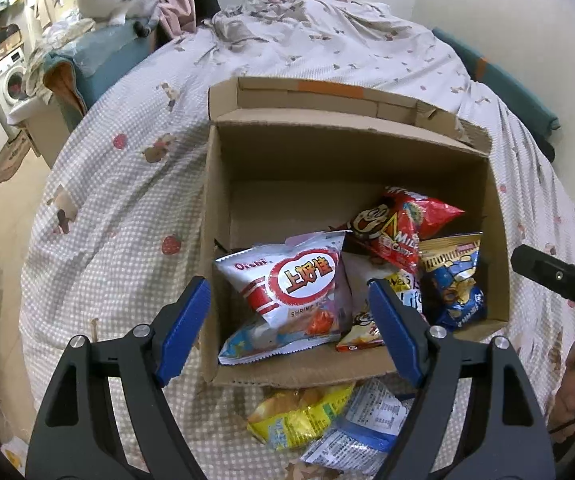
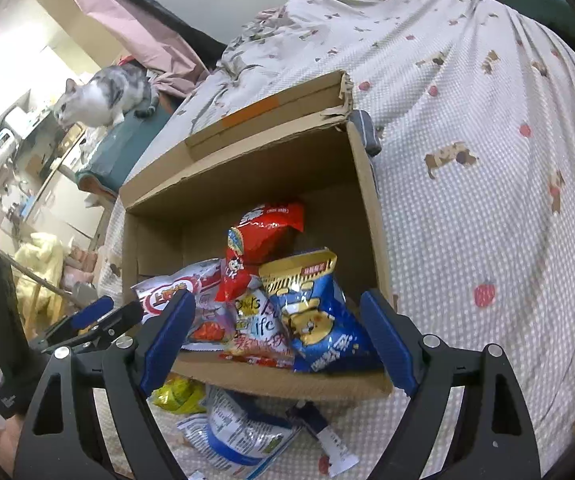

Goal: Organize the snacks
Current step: 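Move the right tool to the pile and grasp the white-blue bag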

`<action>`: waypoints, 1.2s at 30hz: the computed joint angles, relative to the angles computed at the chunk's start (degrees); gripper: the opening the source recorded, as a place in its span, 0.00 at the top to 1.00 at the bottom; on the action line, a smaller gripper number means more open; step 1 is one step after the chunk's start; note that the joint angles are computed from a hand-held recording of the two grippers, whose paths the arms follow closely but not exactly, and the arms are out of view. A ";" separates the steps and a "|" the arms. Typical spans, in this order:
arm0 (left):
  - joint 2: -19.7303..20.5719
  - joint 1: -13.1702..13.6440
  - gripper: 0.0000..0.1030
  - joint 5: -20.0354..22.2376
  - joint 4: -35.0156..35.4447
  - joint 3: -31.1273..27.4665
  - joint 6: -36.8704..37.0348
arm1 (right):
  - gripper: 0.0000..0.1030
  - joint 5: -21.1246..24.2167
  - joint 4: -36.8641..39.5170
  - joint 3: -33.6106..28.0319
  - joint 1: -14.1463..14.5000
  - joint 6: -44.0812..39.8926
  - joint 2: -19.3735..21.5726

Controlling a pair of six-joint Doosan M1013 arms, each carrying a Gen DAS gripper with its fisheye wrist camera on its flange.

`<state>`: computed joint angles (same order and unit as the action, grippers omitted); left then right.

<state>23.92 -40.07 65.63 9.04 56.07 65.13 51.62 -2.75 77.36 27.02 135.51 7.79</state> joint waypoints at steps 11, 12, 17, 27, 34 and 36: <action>-4.76 0.51 0.24 -2.11 -1.38 5.16 -1.15 | 0.15 0.67 -3.72 1.26 2.48 3.13 -2.19; -5.15 0.43 0.24 -2.13 -0.92 5.58 -1.46 | 0.15 1.09 -4.20 1.24 2.83 3.32 -2.30; -6.93 0.24 0.24 -2.56 -0.71 7.67 -2.17 | 0.15 1.45 -4.34 2.23 4.34 4.21 -3.25; -9.23 -0.51 0.24 -1.66 -1.06 10.58 -2.92 | 0.15 2.28 -2.17 4.99 6.54 6.80 -5.00; -9.88 -1.58 0.24 2.38 1.81 11.67 -2.57 | 0.15 1.02 2.29 6.92 6.44 7.15 -5.80; -10.08 -1.21 0.24 3.11 0.09 11.97 -2.90 | 0.15 1.35 4.22 7.47 6.26 7.10 -5.81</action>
<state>13.85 -41.28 68.74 9.13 68.04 62.23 52.98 1.47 84.82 33.28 142.61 1.98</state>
